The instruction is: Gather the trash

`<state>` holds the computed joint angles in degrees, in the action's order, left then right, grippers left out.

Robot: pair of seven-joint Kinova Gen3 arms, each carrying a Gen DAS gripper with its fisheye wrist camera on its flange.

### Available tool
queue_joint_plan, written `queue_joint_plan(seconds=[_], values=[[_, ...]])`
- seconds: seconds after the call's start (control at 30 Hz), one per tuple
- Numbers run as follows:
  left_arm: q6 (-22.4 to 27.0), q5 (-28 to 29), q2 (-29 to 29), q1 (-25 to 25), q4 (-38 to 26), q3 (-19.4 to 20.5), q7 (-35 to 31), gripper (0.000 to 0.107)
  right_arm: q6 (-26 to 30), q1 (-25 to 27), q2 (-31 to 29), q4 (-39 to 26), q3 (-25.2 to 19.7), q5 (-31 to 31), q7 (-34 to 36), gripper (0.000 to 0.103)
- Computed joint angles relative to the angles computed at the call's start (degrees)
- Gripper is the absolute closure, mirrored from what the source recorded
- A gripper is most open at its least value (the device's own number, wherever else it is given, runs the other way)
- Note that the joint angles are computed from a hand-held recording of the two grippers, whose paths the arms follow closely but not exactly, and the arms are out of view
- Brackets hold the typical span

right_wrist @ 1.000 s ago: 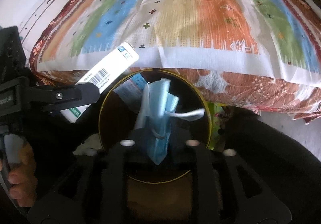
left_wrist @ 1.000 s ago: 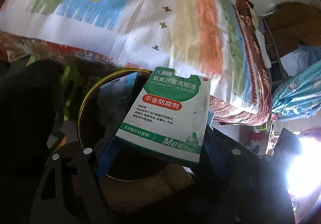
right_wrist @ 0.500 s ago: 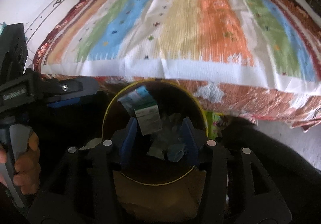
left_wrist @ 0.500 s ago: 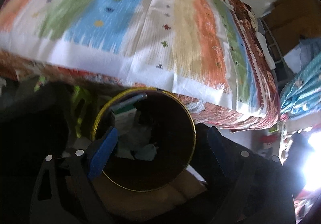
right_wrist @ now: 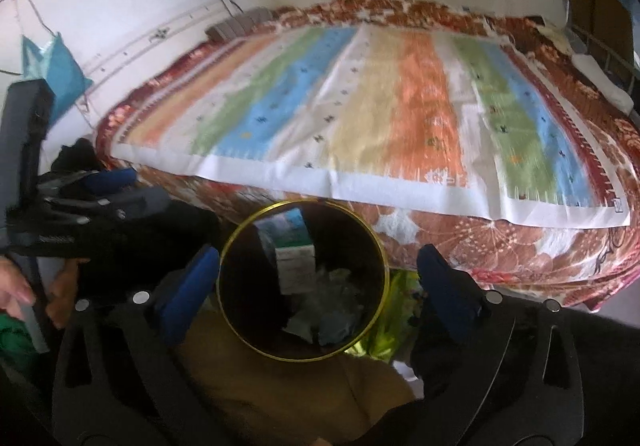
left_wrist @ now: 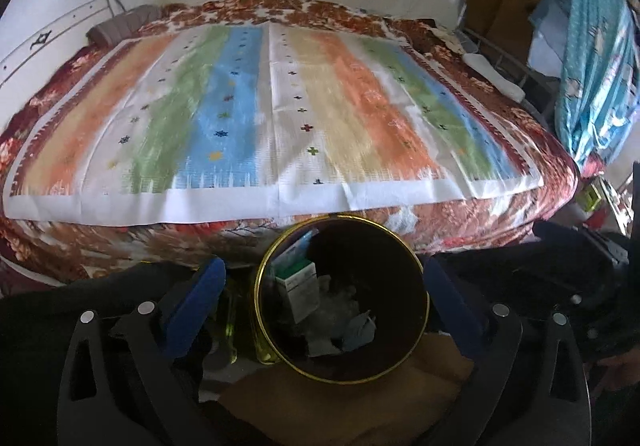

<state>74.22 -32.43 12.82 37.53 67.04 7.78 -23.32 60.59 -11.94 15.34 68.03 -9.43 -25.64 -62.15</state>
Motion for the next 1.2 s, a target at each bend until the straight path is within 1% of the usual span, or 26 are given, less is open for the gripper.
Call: queue_joint_plan(seconds=[0.07,0.13,0.17,0.2,0.27,0.3,0.37,0.57,0.87,1.07,1.2], values=[[0.2,-0.9,-0.1,1.1,0.4,-0.2,0.0,0.01,-1.1,0.3,-1.2,2.0,-0.3,-0.6,1.4,0.009],[-1.8,-1.6,-0.9,1.0,2.3,0.3,1.3,0.01,-1.4,0.9,-1.7,3.2,-0.6,-2.3,3.2,0.009],[-2.5,-2.1,-1.2,0.0,2.9,1.4,1.8,0.01,-1.7,0.8,-1.8,3.4,-0.6,-2.5,3.5,0.009],[-2.2,-2.2,-1.0,0.1,2.7,1.5,2.0,0.01,-1.7,0.7,-1.8,3.5,-0.5,-2.6,3.5,0.009],[0.0,-1.9,-0.1,1.5,1.3,0.3,1.6,0.01,-1.8,0.5,-1.7,3.6,-0.3,-2.8,3.4,0.009],[0.6,-0.8,0.3,0.8,0.8,0.7,1.2,0.01,-2.0,0.4,-1.7,3.8,-0.3,-2.8,3.2,0.009],[0.2,1.5,0.1,0.0,1.0,0.6,0.8,0.01,-1.7,0.5,-1.5,3.7,-0.3,-3.2,3.2,0.009],[-0.5,0.9,-0.5,0.7,1.7,0.7,1.3,0.01,-1.4,0.4,-1.3,3.6,-0.4,-3.7,3.9,0.009],[-3.0,1.0,-1.9,-0.1,2.9,1.3,1.6,0.01,-0.8,0.4,-1.0,3.3,-0.5,-4.0,4.2,0.009],[-2.5,1.1,-1.0,0.1,2.2,1.3,0.6,0.01,-0.1,0.8,-0.8,2.9,-0.6,-4.8,4.8,0.009],[-3.1,1.5,-1.3,-0.1,2.9,1.1,0.8,0.01,-0.3,0.8,-0.9,3.2,-0.6,-5.0,5.0,0.009]])
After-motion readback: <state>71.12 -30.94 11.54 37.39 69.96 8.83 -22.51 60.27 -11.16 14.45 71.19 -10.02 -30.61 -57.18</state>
